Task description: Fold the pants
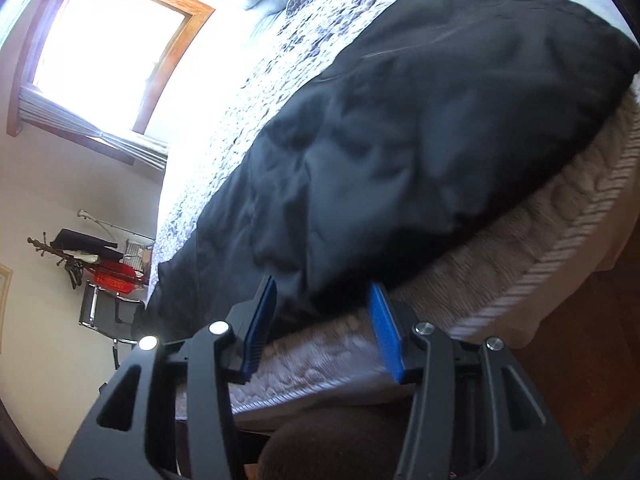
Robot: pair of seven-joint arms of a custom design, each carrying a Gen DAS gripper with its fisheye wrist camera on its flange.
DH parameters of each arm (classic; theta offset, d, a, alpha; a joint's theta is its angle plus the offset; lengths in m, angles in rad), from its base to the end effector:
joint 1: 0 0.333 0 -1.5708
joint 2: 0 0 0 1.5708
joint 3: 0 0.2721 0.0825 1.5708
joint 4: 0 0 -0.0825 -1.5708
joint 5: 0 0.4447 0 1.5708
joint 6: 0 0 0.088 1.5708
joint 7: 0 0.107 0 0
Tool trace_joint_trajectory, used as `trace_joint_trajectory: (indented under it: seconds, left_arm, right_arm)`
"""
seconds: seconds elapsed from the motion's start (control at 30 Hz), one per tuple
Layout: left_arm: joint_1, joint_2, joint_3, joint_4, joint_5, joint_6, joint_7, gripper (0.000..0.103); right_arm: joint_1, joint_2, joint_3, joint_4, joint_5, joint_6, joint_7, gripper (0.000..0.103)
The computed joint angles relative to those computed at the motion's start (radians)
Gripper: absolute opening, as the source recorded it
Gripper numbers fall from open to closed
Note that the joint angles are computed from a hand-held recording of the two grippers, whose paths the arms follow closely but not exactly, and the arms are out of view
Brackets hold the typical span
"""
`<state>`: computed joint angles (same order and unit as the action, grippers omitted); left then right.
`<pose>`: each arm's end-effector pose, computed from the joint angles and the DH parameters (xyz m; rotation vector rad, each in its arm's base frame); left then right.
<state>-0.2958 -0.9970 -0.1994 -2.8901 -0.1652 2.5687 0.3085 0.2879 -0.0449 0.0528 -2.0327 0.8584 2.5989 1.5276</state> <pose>0.3614 -0.1742 0.4538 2.8009 -0.9653 1.0334 0.6090 0.2001 0.4603 -1.4271 1.7996 0.2205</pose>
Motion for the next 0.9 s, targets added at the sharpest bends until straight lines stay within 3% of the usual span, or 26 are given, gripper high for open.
trace_joint_trajectory:
  seconds: [0.27,0.3,0.33,0.47,0.53,0.6,0.67,0.9]
  left_arm:
    - [0.021,0.106,-0.016,0.021,-0.013,0.112,-0.05,0.079]
    - [0.019,0.107,-0.015,0.013,-0.014,0.145,-0.053,0.061]
    - [0.0,0.118,0.012,0.007,-0.029,0.18,-0.036,0.05]
    - [0.025,0.173,-0.015,0.044,-0.023,0.207,-0.066,0.043]
    - [0.044,0.178,-0.039,0.043,-0.009,0.229,-0.097,0.029]
    - [0.058,0.17,-0.062,0.01,-0.015,0.312,-0.159,0.021]
    - [0.064,0.181,-0.071,-0.006,-0.02,0.379,-0.206,0.018]
    - [0.088,0.206,-0.089,0.017,0.048,0.358,-0.219,0.016]
  right_arm:
    - [0.001,-0.029,-0.013,-0.038,0.034,-0.004,-0.032,0.049]
    - [0.002,-0.026,-0.013,-0.037,0.04,-0.004,-0.034,0.049]
    - [0.002,-0.025,-0.014,-0.036,0.043,-0.004,-0.036,0.05]
    - [-0.001,-0.022,-0.014,-0.034,0.059,-0.009,-0.056,0.051]
    - [0.0,-0.02,-0.015,-0.03,0.079,-0.017,-0.075,0.051]
    - [-0.001,-0.018,-0.016,-0.031,0.101,-0.019,-0.091,0.052]
    - [-0.003,-0.018,-0.018,-0.036,0.142,-0.014,-0.101,0.054]
    - [-0.009,-0.048,-0.035,-0.091,0.343,-0.005,-0.14,0.062]
